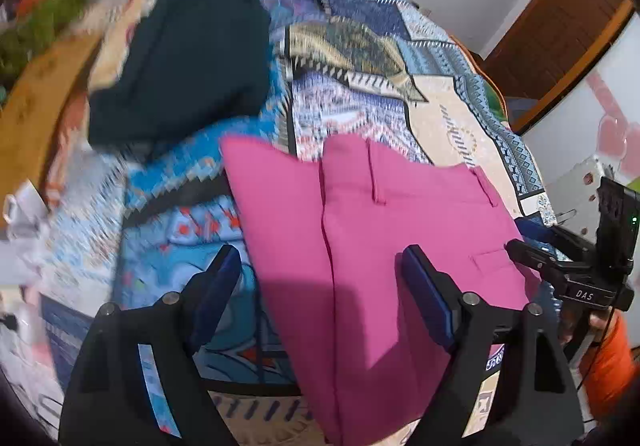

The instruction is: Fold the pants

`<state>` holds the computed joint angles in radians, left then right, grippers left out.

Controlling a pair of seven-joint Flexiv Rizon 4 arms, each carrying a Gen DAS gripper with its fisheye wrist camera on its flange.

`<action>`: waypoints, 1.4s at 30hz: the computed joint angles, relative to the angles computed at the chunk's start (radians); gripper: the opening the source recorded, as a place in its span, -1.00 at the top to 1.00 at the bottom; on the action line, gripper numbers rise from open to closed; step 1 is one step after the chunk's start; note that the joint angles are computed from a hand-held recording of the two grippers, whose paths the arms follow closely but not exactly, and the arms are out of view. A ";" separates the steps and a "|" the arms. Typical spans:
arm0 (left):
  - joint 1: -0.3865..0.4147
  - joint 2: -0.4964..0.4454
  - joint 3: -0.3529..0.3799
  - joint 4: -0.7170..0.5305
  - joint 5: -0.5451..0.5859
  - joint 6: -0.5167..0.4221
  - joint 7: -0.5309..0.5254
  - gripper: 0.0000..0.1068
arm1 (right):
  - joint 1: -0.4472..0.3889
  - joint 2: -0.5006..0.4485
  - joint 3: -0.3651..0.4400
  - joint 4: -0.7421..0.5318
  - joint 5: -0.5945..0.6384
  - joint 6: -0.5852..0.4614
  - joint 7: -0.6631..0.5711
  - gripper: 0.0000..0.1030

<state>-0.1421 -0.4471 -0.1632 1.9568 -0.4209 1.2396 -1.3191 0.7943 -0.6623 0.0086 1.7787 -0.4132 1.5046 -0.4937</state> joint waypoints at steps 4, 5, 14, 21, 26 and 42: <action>0.025 -0.014 -0.045 0.010 -0.066 0.014 0.030 -0.55 | -0.094 -0.045 0.119 -0.033 0.073 0.043 -0.029 -0.37; 0.024 -0.019 -0.046 0.006 -0.066 0.015 0.035 -0.55 | -0.115 -0.059 0.147 -0.045 0.087 0.045 -0.043 -0.37; 0.044 -0.029 -0.083 -0.004 -0.119 0.019 0.099 0.05 | -0.161 -0.120 0.215 -0.118 0.150 0.054 -0.112 0.08; 0.060 -0.027 -0.112 0.012 -0.183 0.071 0.144 0.65 | -0.026 -0.085 0.045 -0.107 0.125 0.042 -0.095 0.75; 0.028 -0.012 -0.071 0.011 -0.138 0.109 0.127 0.76 | 0.020 -0.061 -0.027 -0.095 0.093 0.076 -0.078 0.81; 0.053 0.034 0.018 -0.083 0.039 0.303 0.044 0.78 | 0.035 -0.176 -0.084 -0.479 -0.049 -0.034 -0.114 0.81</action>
<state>-0.0886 -0.4132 -0.1447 1.8738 -0.3818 1.5423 -1.2750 0.8289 -0.8383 -0.0755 1.2992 -0.4622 1.4710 -0.6077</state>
